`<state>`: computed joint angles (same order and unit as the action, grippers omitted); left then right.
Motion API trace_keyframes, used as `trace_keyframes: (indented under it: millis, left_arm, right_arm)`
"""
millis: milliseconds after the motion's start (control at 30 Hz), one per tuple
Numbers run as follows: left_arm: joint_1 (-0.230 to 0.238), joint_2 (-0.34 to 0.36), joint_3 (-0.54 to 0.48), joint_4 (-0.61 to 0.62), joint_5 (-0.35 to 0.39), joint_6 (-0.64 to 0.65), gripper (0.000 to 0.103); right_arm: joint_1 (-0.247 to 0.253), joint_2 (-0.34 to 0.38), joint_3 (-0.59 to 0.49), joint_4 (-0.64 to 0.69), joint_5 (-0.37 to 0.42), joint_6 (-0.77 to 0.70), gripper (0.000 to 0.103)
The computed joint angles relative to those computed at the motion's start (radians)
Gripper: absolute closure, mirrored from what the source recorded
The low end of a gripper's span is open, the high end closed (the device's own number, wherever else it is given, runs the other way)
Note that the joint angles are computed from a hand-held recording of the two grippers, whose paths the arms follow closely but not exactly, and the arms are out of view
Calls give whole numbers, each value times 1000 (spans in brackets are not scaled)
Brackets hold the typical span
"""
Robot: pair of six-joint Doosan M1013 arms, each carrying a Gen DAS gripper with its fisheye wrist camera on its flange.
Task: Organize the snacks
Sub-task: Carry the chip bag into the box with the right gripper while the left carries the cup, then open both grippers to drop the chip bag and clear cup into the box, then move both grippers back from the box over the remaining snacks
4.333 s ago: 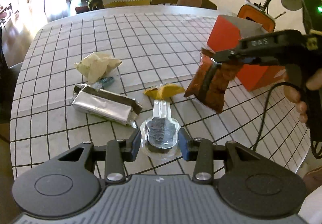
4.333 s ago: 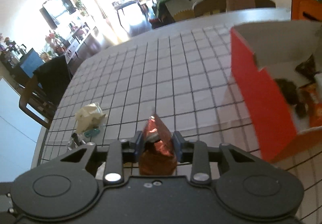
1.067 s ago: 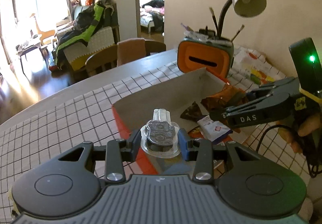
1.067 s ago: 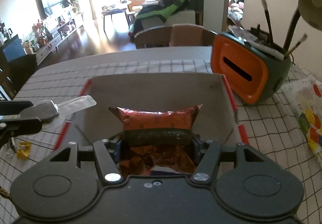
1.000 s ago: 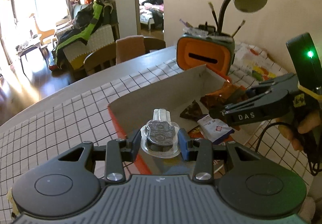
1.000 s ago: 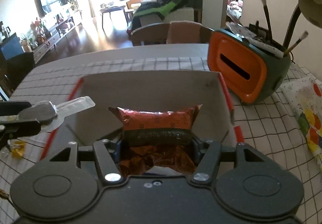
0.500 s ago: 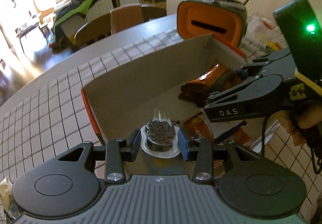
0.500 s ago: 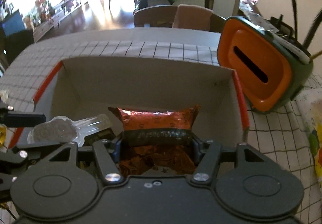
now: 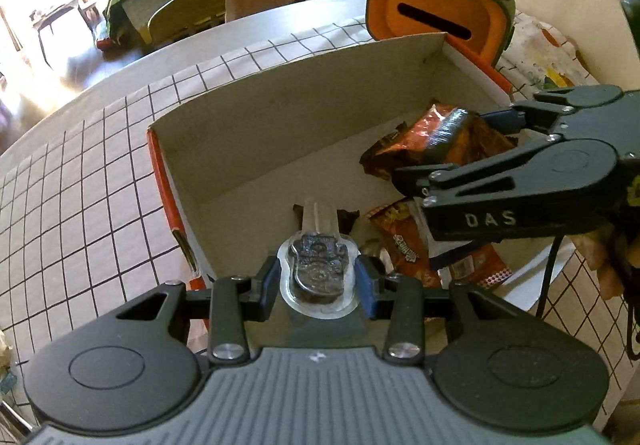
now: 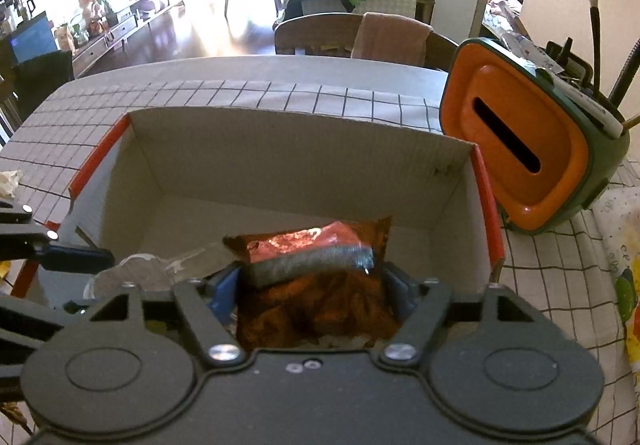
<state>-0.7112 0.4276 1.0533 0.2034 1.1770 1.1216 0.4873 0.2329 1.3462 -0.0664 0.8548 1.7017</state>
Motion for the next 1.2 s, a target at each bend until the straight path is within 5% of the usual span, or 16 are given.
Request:
trace_keyframes:
  millis: [567,1200]
  left_arm:
    - [-3,-90,82,33,-116,-43,42]
    - [2,-276,280,200,-298,-185,22]
  right_arm:
    - [-2,-81,60,58,-85,50,11]
    - [102,-142,80,-12,-188,187,0]
